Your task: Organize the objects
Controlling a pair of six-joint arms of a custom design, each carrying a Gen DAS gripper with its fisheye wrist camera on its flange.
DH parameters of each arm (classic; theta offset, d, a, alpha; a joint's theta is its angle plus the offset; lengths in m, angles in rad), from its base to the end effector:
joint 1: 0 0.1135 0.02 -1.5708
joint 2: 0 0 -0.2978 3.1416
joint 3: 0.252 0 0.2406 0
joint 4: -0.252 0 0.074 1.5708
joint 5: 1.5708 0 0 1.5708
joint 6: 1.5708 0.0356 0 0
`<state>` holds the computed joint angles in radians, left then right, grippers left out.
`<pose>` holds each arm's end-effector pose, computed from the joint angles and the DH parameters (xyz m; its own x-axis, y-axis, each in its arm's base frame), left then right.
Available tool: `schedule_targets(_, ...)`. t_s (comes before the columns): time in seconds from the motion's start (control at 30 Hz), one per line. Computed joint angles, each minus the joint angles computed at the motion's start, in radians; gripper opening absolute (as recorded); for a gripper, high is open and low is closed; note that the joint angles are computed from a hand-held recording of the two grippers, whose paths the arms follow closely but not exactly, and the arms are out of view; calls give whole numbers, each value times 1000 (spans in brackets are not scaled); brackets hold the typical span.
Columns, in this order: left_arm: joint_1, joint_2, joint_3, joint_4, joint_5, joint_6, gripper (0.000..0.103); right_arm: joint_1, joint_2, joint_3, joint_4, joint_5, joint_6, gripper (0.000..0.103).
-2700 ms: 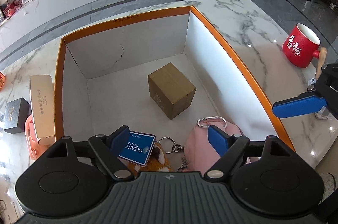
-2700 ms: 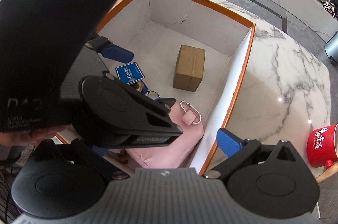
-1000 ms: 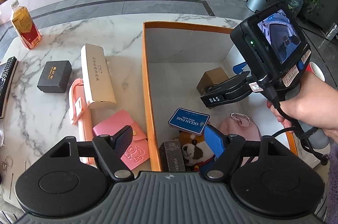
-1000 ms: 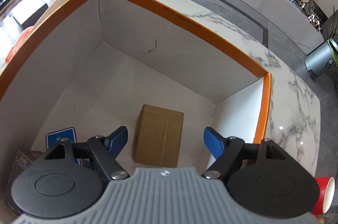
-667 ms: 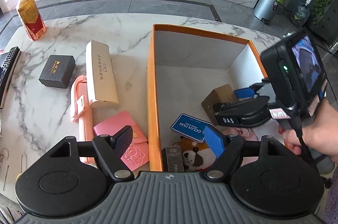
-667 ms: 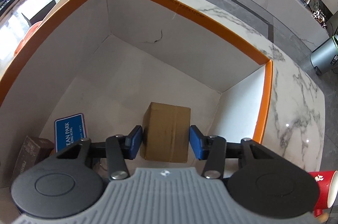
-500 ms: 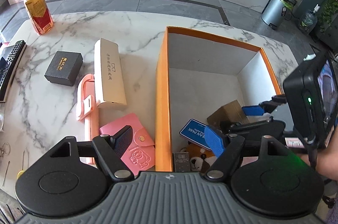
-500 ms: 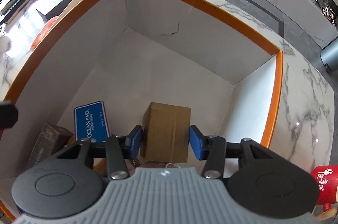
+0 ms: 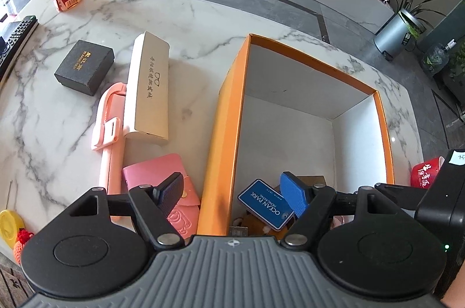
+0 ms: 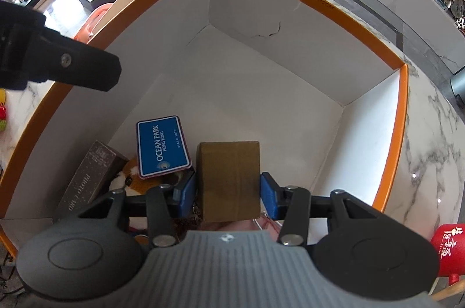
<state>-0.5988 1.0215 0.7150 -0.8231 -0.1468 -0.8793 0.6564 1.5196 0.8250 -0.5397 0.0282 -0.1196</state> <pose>0.1280 -0.0810 0.2556 -0.8661 -0.3315 -0.3742 -0.2527 0.9361 -0.2446 0.2053 0.1569 0.2044 -0.6705 -0.6671 -0.3247 -0.6876 0.7231 -0.0658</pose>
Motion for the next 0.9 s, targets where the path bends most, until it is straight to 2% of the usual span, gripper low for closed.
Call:
schedule_targets(0.1,-12,10,5,-10,-26,-12,86,-16,9,10,-29,-35,-6,49)
schedule_targets(0.23,-22,14,12,-15,-35,-9,86,-19,52,-9,-5,-30,7,50)
schedule_targets(0.4,-28,28,18,-11,-40,9,86,-7,30,-29,4,-18,26,51)
schedule_targets(0.47,-20,29,15,-6,-34,13,86,6,5,-41,8,17,48,76)
schedule_targets(0.5,-13,30,14,-4,-29,19,86,13,-18,-55,20,35,46,82)
schedule_targets(0.6,-9,28,11,6,-24,41,86,20,-91,-86,36,39,36,85)
schedule_targets(0.67,-16,28,12,4,-35,48,87,17,-130,-97,36,38,39,92)
schedule_targets(0.9,-52,8,28,-25,-54,71,87,-50,-213,-103,17,-32,94,96)
